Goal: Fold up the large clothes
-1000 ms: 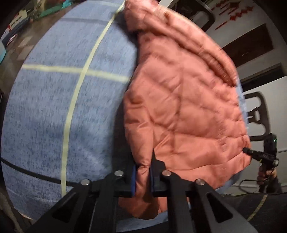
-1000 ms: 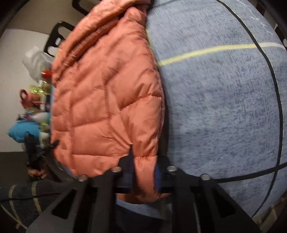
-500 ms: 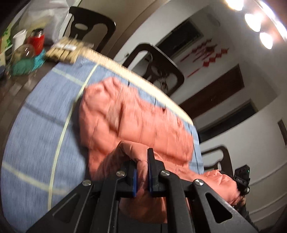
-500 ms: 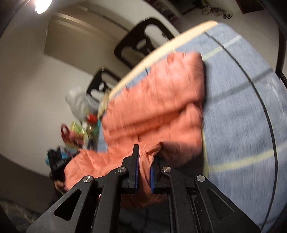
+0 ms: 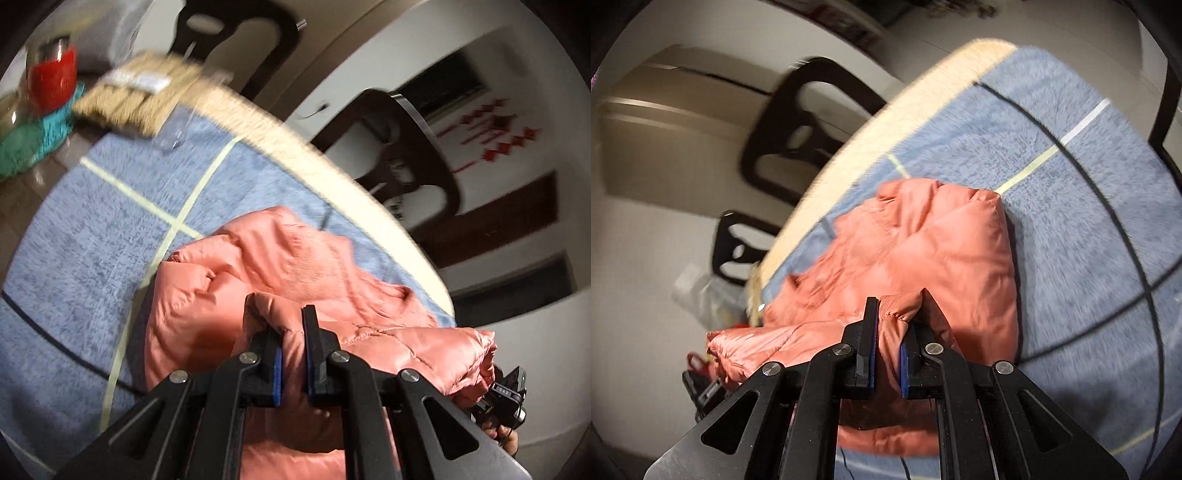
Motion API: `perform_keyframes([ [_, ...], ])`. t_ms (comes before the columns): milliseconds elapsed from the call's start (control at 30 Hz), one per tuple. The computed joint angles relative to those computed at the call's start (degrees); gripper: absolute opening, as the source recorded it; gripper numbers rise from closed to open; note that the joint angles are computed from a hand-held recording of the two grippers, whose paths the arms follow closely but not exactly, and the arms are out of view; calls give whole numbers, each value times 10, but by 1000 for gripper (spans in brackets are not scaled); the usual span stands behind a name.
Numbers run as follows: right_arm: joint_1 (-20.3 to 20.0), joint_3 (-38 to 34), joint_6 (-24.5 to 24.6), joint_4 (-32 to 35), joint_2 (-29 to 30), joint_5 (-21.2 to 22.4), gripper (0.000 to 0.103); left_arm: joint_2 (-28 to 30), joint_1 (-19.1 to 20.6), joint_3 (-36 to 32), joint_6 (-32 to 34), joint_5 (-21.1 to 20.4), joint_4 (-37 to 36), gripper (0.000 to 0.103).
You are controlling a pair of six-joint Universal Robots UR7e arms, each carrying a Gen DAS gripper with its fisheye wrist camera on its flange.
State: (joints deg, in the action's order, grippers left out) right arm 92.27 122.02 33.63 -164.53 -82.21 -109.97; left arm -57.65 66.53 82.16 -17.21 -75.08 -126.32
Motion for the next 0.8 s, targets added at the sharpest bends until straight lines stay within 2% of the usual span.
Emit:
perform_keyframes([
  [133,-27,-33,21,10,41,7,14,36,13,-38,-54,0,38,12],
  [233,-20,-39,-6,-23,53,0,20,37,19,-49,-63,-20,37,15],
  [333,-14,-20,-39,-88,46,13,32,26,23,-44,-63,-46,23,19],
  [400,-14,-4,-56,-139,39,35,54,15,23,-31,-60,-59,6,22],
  [433,-13,3,-58,-168,38,39,60,11,23,-26,-57,-61,0,23],
  [467,-13,9,-55,-189,36,43,70,8,23,-22,-56,-62,-2,24],
  [500,-13,14,-50,-212,35,47,74,5,23,-17,-59,-65,-7,25],
  [533,-12,19,-45,-235,32,44,74,3,23,-14,-63,-68,-13,26],
  [600,5,17,-43,-258,34,0,74,-3,23,-5,-65,-75,-32,32],
  [667,33,14,-70,-270,37,-60,74,-14,20,8,-65,-72,-64,39],
  [733,53,3,-94,-226,38,-98,74,-31,13,25,-62,-46,-102,48],
  [800,71,-8,-123,-179,45,-133,74,-39,2,30,-49,-6,-112,49],
])
